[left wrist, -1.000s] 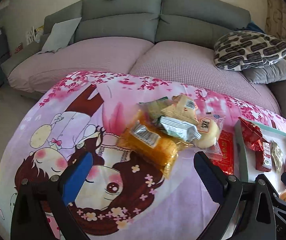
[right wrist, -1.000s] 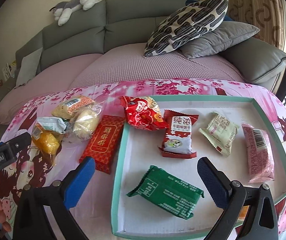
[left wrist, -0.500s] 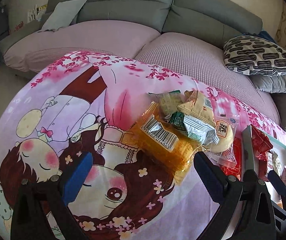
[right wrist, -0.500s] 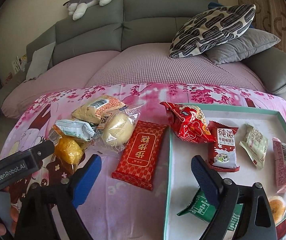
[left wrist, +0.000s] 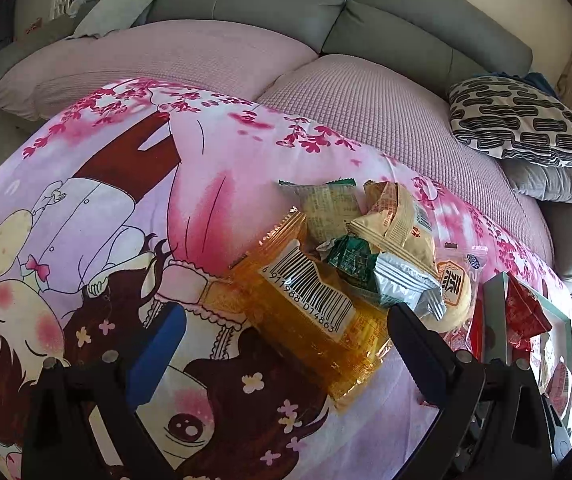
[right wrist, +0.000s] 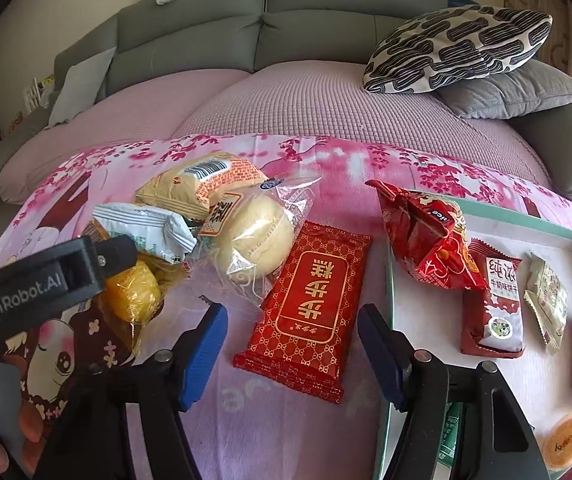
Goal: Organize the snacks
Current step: 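Grasp the yellow bread bag with left tool while right tool grasps red gift pack, then lift both held packs and carry them toward the teal tray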
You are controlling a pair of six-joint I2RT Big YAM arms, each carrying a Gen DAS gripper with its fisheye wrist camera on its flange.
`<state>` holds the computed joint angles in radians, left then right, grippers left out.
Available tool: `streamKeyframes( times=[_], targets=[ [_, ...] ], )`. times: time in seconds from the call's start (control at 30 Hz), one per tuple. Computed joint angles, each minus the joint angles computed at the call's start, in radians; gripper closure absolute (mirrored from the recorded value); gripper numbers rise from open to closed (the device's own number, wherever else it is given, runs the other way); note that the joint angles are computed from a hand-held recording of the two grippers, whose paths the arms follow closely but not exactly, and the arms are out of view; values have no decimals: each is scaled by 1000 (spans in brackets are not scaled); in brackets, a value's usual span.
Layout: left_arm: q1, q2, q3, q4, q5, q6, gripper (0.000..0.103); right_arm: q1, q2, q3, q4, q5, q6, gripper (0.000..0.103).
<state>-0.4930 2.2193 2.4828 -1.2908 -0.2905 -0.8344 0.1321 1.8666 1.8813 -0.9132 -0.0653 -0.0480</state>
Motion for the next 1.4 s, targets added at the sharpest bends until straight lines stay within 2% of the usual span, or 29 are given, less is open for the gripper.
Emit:
streamKeyframes(
  times=[0.1, 0.17, 0.3, 0.37, 0.43, 0.63, 0.9, 1.0, 1.1, 1.17, 1.23, 1.4],
  targets=[
    [3, 4, -5, 9, 15, -5, 6, 1, 17, 20, -20, -3, 6, 39],
    [7, 0, -19, 16, 35, -15, 18, 6, 21, 17, -13, 37, 5, 46],
    [10, -11, -44, 27, 47, -23, 30, 6, 21, 16, -12, 45, 3, 48],
    [9, -23, -66, 46, 54, -12, 45, 8, 21, 15, -11, 56, -6, 50],
    [9, -37, -89, 64, 59, -11, 49, 10, 17, 10, -9, 63, -9, 54],
    [3, -59, -119, 63, 50, 6, 53, 12, -9, -28, 13, 55, -39, 68],
    [-2, -143, -261, 113, 54, -17, 53, 7, -30, -52, 8, 41, -47, 69],
    [-3, -161, -292, 127, 62, -19, 53, 4, -26, -42, -3, 49, -32, 67],
    [-2, -171, -306, 133, 64, -20, 53, 2, -18, -30, -8, 65, -17, 57],
    [2, -183, -328, 152, 77, -28, 53, -2, -9, -15, -21, 48, -3, 55],
    [6, -194, -348, 168, 87, -35, 53, -3, -4, -2, -31, 35, 10, 48],
    [14, -219, -391, 198, 101, -48, 53, 1, 5, 12, -49, 50, 9, 48]
  ],
)
